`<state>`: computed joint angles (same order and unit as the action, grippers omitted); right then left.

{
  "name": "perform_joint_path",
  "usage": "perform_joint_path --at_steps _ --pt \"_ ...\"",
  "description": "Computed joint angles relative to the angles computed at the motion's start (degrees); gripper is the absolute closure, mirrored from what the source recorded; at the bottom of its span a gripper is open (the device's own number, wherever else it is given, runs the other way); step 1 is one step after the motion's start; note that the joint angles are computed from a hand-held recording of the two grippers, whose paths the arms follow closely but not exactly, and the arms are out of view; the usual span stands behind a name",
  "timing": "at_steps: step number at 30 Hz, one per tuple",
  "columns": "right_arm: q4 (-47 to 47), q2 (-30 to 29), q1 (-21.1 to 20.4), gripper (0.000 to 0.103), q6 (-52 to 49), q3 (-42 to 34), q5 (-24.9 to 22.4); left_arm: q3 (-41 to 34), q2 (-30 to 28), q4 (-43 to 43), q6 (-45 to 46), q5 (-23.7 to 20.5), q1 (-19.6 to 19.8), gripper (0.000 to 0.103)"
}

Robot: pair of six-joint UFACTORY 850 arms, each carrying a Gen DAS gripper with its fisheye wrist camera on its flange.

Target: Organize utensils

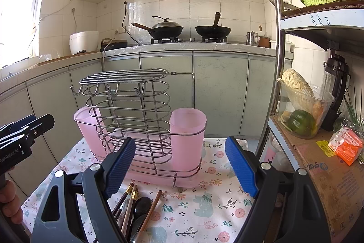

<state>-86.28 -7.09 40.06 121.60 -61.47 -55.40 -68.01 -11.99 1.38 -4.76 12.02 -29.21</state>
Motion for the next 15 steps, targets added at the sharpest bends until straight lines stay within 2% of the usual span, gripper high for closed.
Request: perform_joint_path --at_steps 15 --pt "0.01 -0.02 0.03 0.023 -0.12 -0.06 -0.05 0.05 0.03 -0.21 0.20 0.05 -0.02 0.034"
